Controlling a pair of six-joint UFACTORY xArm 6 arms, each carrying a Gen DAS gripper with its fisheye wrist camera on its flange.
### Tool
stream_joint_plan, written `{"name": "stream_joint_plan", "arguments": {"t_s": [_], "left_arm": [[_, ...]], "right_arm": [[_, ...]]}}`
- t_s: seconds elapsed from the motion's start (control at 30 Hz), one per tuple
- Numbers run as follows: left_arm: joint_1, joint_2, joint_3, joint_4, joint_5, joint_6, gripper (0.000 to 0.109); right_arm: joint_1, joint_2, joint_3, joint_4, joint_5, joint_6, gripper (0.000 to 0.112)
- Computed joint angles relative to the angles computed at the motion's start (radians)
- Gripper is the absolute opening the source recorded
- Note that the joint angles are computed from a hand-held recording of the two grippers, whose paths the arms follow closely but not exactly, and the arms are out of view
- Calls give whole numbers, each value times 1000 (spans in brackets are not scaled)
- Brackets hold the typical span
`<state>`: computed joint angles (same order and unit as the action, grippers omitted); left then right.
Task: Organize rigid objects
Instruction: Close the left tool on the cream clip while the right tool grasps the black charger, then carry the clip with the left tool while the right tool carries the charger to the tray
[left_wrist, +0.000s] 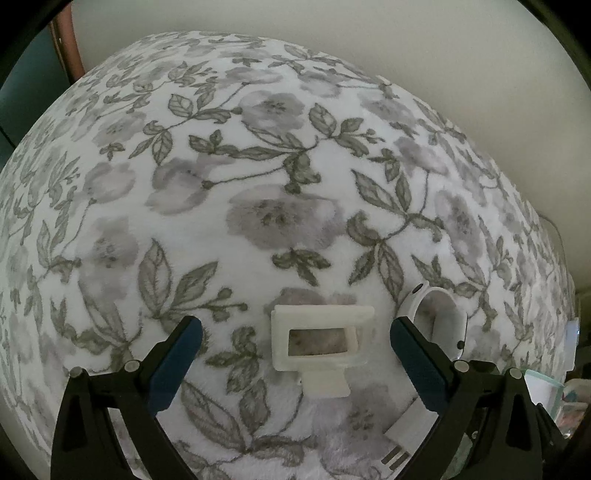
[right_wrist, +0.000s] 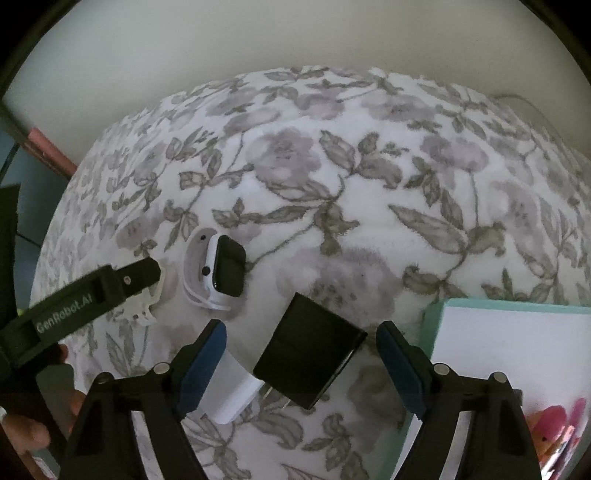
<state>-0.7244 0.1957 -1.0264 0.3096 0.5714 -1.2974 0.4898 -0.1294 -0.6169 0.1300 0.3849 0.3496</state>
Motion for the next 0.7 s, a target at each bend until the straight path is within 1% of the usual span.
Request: {"name": "stream_joint_plan", "arguments": {"t_s": [0.03, 0.1, 0.17, 0.2, 0.23, 0.3, 0.37, 0.43, 0.47, 0.5, 0.7], "left_arm": [[0, 2, -1, 0, 0, 1, 94], [1, 3, 2, -5, -1, 3, 88], [3, 1, 6, -8, -2, 8, 86], [3, 0, 8, -8, -4, 12, 79], [3, 0, 9, -9, -9, 17, 68], [2, -1, 9, -5, -3, 15, 57], [1, -6, 13, -1, -2, 19, 57], [2, -16, 24, -1, -14, 18, 57], [2, -23, 28, 7, -18, 10, 57], [2, -35, 39, 15, -21, 4, 53], [-11, -84, 42, 98, -2, -52, 53]], "right_arm": [[0, 0, -1, -10, 7, 13, 77], [1, -1, -2, -98, 16, 75, 74], [6, -1, -4, -169, 28, 123, 69], [9, -4, -1, -191, 31, 135, 61], [11, -6, 4, -210, 32, 147, 60], [12, -19, 14, -232, 33, 163, 60], [10, -30, 21, -231, 37, 160, 58], [7, -48, 33, -229, 35, 150, 53], [6, -56, 37, -229, 33, 145, 53], [4, -65, 44, -229, 33, 141, 52], [-5, -135, 87, -220, 19, 117, 50]]}}
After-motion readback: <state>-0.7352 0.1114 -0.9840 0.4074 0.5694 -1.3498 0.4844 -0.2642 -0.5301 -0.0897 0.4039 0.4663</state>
